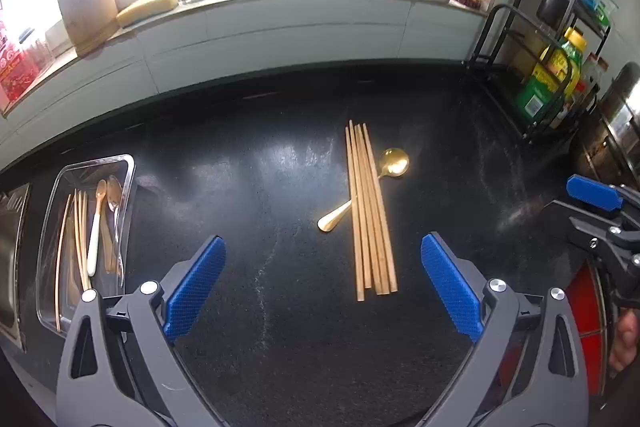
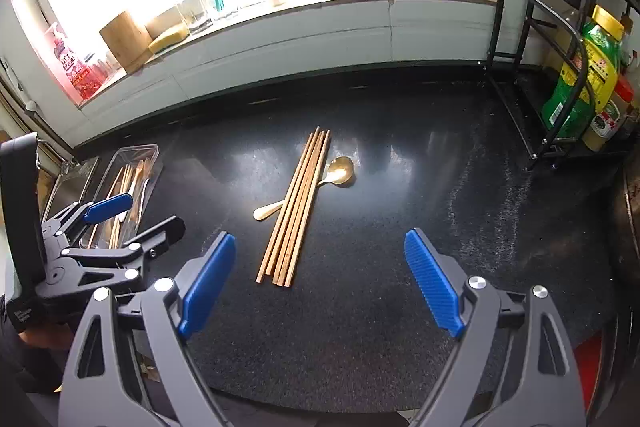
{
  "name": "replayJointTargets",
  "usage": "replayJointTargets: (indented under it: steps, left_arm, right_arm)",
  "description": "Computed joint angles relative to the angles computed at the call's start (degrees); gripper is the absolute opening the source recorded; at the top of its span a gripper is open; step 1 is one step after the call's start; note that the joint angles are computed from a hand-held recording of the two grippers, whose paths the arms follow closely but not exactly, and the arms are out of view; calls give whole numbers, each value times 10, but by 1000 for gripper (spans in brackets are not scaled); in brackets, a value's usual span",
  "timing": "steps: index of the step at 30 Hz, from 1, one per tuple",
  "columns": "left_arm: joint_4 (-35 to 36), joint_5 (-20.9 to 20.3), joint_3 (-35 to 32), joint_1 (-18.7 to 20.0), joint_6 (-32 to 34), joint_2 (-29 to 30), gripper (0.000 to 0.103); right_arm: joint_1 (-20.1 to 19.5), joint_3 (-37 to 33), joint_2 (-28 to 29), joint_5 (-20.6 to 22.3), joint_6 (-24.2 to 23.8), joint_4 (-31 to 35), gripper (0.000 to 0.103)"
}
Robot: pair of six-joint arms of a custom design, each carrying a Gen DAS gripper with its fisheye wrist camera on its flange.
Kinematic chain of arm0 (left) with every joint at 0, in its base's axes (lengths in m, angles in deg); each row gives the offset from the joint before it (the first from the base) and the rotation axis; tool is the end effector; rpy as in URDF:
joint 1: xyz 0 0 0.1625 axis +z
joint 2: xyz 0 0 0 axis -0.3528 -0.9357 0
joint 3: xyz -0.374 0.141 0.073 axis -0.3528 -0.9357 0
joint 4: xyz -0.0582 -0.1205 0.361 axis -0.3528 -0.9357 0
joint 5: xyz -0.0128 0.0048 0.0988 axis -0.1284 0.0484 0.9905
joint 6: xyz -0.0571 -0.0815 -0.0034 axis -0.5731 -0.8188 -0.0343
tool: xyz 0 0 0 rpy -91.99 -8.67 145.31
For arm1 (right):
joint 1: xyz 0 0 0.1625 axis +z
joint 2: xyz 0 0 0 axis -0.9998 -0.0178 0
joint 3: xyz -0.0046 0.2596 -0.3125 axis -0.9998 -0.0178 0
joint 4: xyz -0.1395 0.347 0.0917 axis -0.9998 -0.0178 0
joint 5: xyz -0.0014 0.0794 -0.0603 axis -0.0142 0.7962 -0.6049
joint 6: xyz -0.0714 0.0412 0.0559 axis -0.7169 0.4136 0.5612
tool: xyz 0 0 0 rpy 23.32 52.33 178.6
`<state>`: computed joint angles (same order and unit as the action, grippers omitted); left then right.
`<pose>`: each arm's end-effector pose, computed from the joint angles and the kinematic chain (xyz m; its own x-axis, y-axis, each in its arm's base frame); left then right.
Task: Organize utensils
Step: 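Move both open tools back to the chopsticks beside the gold spoon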
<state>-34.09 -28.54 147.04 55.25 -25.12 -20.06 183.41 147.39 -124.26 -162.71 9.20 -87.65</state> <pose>-0.4732 -0.5767 0.0561 -0.7411 0.1100 -0.6624 0.4245 0.8411 -0.3352 0.1326 -0.5900 0.4676 -0.8151 -0.1777 0.5514 -0.3823 0.8801 -0.2814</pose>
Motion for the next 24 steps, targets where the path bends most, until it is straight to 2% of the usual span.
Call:
replayJointTargets:
  steps: [10, 16, 23, 24]
  left_arm:
    - [-36, -19, -21, 49, 77, 52, 95]
    - [-27, -33, -79, 83, 121, 101, 95]
    - [24, -42, -157, 112, 156, 151, 96]
    - [6, -48, -154, 115, 165, 150, 96]
  right_arm:
    - [-22, -24, 48, -27, -4, 3, 84]
    - [-34, -71, 91, -42, -2, 17, 84]
    - [-48, -140, 150, -53, 11, 52, 84]
    - [-50, -152, 160, -54, 16, 63, 84]
